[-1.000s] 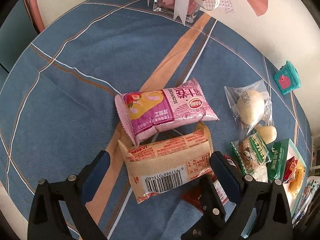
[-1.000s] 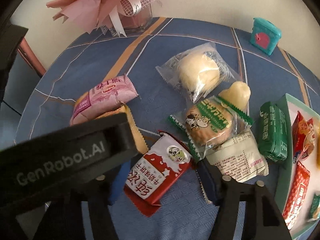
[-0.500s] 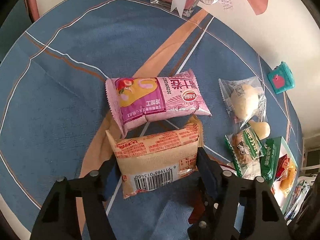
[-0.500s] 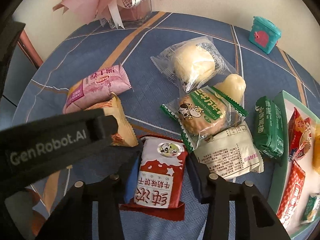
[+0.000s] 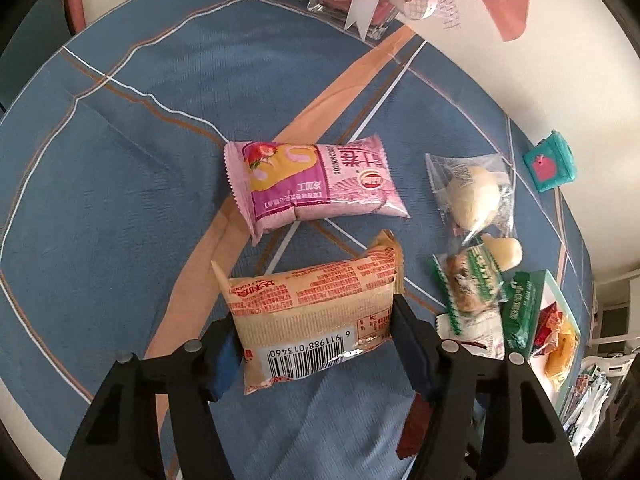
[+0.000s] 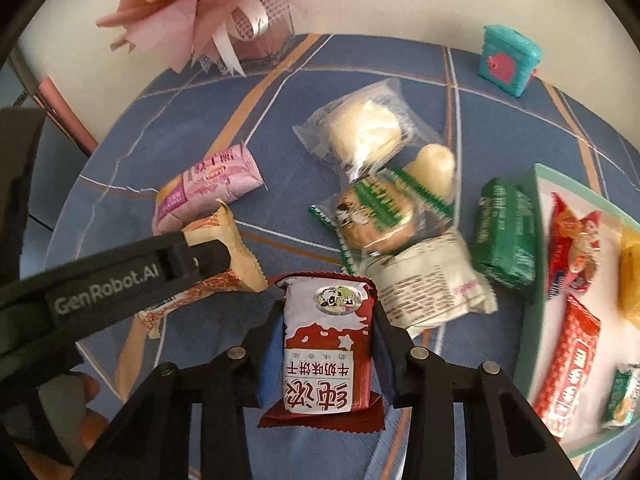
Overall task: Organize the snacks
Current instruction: 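Carry both held packs over the white tray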
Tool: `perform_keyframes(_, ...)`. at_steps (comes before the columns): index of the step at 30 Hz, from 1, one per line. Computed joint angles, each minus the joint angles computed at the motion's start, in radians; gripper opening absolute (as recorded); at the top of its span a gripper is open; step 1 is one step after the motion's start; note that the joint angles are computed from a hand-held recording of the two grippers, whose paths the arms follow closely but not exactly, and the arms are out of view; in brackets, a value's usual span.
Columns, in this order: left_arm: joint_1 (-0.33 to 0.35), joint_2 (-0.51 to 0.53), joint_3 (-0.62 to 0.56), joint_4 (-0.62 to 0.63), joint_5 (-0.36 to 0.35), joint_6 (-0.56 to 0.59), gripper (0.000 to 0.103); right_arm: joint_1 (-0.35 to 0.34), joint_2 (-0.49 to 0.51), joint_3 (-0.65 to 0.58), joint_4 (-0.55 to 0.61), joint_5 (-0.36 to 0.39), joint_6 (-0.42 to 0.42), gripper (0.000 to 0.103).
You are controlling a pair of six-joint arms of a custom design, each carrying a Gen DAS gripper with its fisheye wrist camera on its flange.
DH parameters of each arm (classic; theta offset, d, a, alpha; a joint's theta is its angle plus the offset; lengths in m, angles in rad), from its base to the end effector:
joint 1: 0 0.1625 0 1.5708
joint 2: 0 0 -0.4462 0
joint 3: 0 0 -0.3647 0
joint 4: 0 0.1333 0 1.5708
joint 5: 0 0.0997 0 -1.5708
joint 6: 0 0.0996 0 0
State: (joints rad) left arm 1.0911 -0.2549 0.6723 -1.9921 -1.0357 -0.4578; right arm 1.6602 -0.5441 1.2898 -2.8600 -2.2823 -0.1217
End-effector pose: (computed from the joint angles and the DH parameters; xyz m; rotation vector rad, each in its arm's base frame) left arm -0.2360 -0.8525 0.0419 0.0276 2.6462 -0.3323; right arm 0.1371 -0.7648 0.1330 0.0056 -2.3634 0.6409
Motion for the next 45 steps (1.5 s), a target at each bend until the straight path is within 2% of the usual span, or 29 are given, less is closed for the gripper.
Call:
perform_keyframes(4,-0.016,-0.049,0.092,-0.069,0.000,0.004,0.069,0.010,-0.050,0.062,-0.031,0.013,0.008,0.042)
perform_keyframes(11,-0.056,-0.133,0.233,-0.192,0.021,0.028,0.069,0.019,-0.113,0.127,-0.097,-0.012,-0.012,0.042)
perform_keyframes(15,-0.077,-0.123,0.213,-0.204,0.036,0.039,0.069,0.008,-0.155,0.159,-0.113,-0.017,0.006,0.042)
perform_keyframes(29,-0.133,-0.077,0.190,-0.241,-0.010,0.059,0.069,-0.059,-0.279,0.253,-0.171,-0.008,0.094,0.042)
perform_keyframes(45,-0.223,0.046,0.101,-0.192,-0.074,0.130,0.069,-0.174,-0.473,0.402,-0.241,0.012,0.209,0.042)
